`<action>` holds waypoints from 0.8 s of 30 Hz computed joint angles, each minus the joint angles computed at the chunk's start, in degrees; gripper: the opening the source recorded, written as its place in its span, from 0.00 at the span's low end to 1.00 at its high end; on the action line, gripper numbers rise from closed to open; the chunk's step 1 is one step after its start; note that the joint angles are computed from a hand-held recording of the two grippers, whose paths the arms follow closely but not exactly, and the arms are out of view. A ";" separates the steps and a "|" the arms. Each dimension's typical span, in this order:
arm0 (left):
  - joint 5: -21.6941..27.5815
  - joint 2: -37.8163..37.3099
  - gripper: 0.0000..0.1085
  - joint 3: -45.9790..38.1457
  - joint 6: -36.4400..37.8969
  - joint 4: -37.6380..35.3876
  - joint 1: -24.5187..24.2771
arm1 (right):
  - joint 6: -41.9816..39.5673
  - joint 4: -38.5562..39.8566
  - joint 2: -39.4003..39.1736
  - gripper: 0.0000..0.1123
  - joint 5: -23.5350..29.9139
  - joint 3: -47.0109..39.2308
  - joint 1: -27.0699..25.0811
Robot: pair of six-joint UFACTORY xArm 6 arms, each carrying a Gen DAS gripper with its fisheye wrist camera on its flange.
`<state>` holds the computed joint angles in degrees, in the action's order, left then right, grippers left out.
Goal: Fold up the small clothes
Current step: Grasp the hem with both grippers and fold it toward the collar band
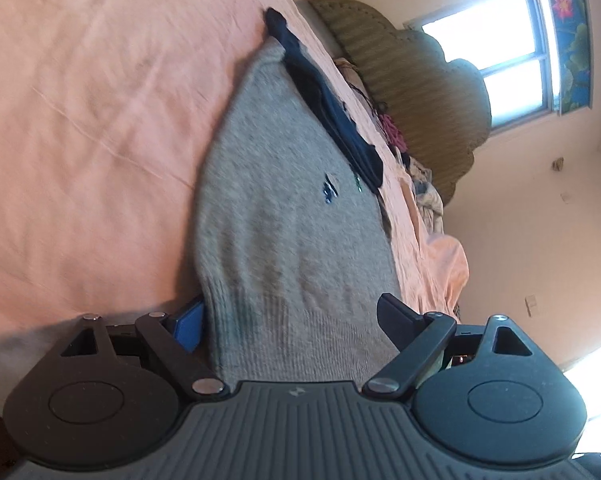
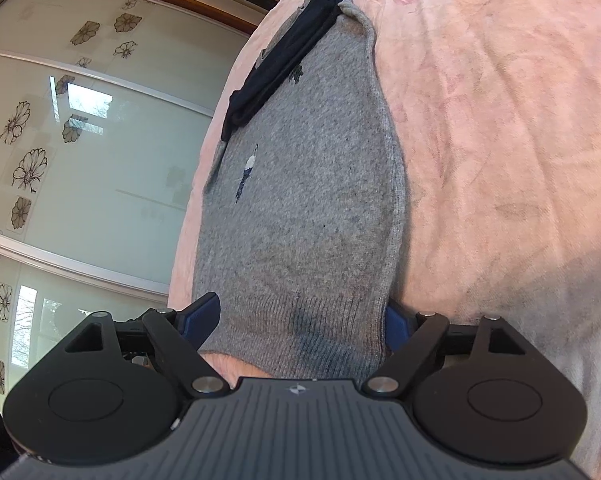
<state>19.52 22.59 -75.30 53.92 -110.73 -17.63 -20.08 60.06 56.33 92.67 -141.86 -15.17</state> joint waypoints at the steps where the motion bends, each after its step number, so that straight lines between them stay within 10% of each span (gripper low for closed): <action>1: -0.50 0.28 0.81 -0.41 -0.79 1.44 -0.45 | 0.24 -0.03 0.24 0.74 0.01 -0.41 0.04; 6: -0.51 1.17 0.32 -0.30 -11.92 12.63 -0.44 | 0.96 -1.22 1.83 0.61 0.37 -3.24 0.14; 10: -2.96 1.26 0.05 0.40 -20.69 22.16 -0.91 | 1.77 -5.19 2.95 0.13 0.57 -5.38 0.61; 17: -5.03 -4.15 0.04 2.00 -3.22 12.48 -2.12 | -6.35 -2.36 -3.85 0.10 -1.51 4.96 0.19; 24: -5.77 -8.41 0.03 8.26 -4.85 13.67 -1.92 | -10.49 -4.39 -8.34 0.09 2.21 9.35 -1.79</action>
